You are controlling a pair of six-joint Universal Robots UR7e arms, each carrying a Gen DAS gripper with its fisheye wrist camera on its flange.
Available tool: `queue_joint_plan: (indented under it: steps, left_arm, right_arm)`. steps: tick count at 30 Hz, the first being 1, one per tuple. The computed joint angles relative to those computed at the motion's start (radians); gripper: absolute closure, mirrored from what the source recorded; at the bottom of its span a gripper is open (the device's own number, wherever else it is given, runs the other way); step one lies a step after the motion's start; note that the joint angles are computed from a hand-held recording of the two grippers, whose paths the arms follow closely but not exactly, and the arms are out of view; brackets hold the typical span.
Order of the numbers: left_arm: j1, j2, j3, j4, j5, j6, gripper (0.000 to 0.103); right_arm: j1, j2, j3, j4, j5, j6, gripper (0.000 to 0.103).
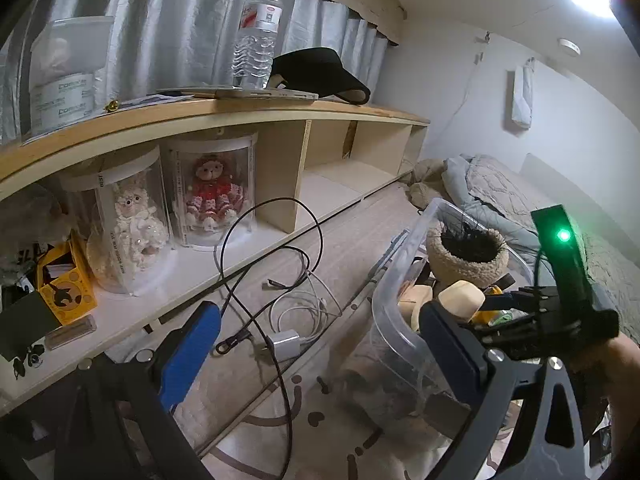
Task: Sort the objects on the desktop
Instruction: 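Carry both wooden pieces over the clear plastic bin on the shelf, then open the right gripper over the bin while the left gripper releases its piece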
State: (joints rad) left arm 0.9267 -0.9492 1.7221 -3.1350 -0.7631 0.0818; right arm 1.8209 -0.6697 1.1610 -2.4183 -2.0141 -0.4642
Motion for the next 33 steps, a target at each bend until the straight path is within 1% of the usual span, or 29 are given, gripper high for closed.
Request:
queue_joint_plan:
  steps: [2, 4, 7, 9, 10, 12, 17, 23, 33]
  left_arm:
    - [0.0, 0.001, 0.0, 0.006, -0.006, -0.005, 0.003]
    - [-0.001, 0.002, 0.002, 0.007, -0.01, -0.004, 0.003]
    - [-0.004, 0.009, 0.001, 0.008, -0.013, 0.005, 0.003]
    - [-0.006, 0.014, 0.0, 0.012, -0.012, 0.009, 0.003]
    - [-0.007, 0.016, 0.0, 0.014, -0.011, 0.009, 0.003]
    - [-0.007, 0.018, -0.002, 0.016, -0.016, 0.005, 0.003]
    - [-0.014, 0.02, 0.001, 0.018, -0.023, 0.0, 0.003]
    - [-0.029, 0.013, 0.016, 0.021, -0.024, -0.006, 0.003]
    - [-0.068, -0.003, 0.048, 0.031, -0.007, -0.01, 0.003]
  right_arm:
    - [-0.006, 0.007, -0.015, -0.002, -0.023, 0.027, 0.014]
    - [-0.02, 0.008, -0.025, -0.007, -0.029, 0.068, 0.014]
    - [-0.04, 0.002, -0.02, -0.029, -0.01, 0.084, 0.014]
    - [-0.05, -0.012, -0.007, -0.043, 0.017, 0.103, 0.008]
    - [-0.053, -0.021, 0.005, -0.061, 0.032, 0.104, 0.0]
    - [-0.055, -0.043, 0.036, -0.112, 0.06, 0.094, 0.0]
    - [-0.052, -0.101, 0.11, -0.2, 0.078, 0.082, 0.0]
    - [-0.052, -0.174, 0.216, -0.298, 0.127, 0.076, 0.0]
    - [-0.047, -0.253, 0.364, -0.464, 0.166, 0.045, 0.0]
